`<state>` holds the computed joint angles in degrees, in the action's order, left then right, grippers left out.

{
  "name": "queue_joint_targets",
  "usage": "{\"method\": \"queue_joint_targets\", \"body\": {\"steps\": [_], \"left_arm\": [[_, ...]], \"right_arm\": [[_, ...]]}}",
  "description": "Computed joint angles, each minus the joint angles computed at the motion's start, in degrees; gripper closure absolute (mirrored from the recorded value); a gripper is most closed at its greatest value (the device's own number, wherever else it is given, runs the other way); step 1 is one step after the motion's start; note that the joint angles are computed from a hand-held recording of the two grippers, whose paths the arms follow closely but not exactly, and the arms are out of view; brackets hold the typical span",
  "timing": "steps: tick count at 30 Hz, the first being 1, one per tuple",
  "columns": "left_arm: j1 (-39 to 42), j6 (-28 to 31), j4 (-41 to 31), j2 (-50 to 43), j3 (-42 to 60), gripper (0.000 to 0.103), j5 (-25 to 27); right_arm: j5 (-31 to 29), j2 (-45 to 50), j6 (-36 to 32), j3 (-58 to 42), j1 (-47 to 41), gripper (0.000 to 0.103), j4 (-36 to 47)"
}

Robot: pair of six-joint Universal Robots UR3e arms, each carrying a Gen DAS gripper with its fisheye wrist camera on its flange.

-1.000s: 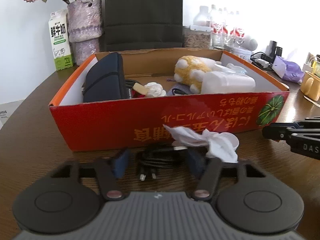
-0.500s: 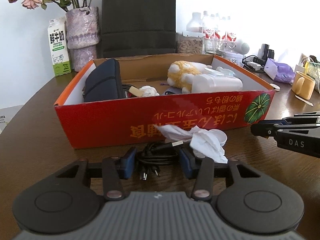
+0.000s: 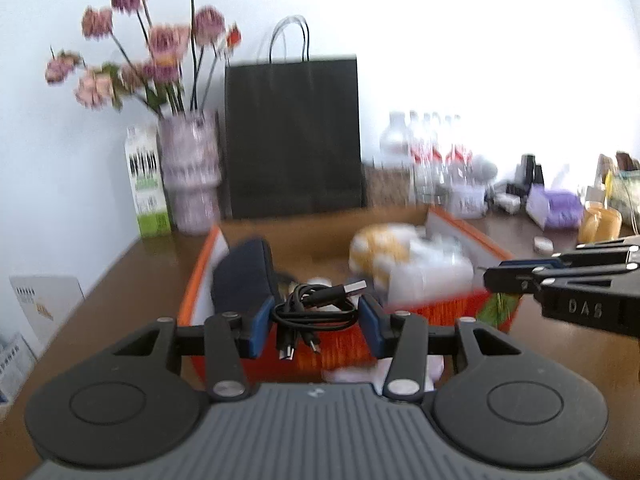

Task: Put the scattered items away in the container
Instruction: 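Carry the cable and orange item into the box and open both tools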

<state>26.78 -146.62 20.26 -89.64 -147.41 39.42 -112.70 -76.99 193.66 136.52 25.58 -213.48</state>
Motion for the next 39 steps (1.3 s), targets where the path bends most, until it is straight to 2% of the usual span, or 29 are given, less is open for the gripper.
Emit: {"method": "queue_joint_targets", "body": {"steps": [4,6,14,19,22,34,39], "left_arm": [[-4.21,-8.08,2.99,-3.83,7.73,0.056,2.21],[-7.63,-11.45,3.31,-6.7,12.82,0.056,5.67],[-17.3,-17.97,5.38,-21.03,28.63,0.056,17.51],[-19.59,-18.22,6.06,-29.65,34.88,0.056,20.17],[-20.8,-16.05,5.37,-32.83,37.52,0.056,22.07],[-21.96,-13.43,10.07,-34.68,35.98,0.055,24.56],[-22.68,-14.49,14.78,-34.76,34.88,0.039,27.34]], "right_arm": [[0.03,0.43,-1.8,-6.67,-0.37,0.092,2.84],[0.68,1.33,-2.63,-9.84,-1.0,0.092,4.02],[6.99,9.2,-3.52,-22.46,-6.86,0.092,9.89],[9.52,15.4,-3.67,-26.07,-8.76,0.092,10.07],[10.13,17.87,-3.78,-27.5,-9.38,0.092,10.6],[11.57,19.82,-2.89,-26.97,-10.47,0.09,8.49],[10.52,18.61,-1.87,-25.95,-10.57,0.084,7.94]]}}
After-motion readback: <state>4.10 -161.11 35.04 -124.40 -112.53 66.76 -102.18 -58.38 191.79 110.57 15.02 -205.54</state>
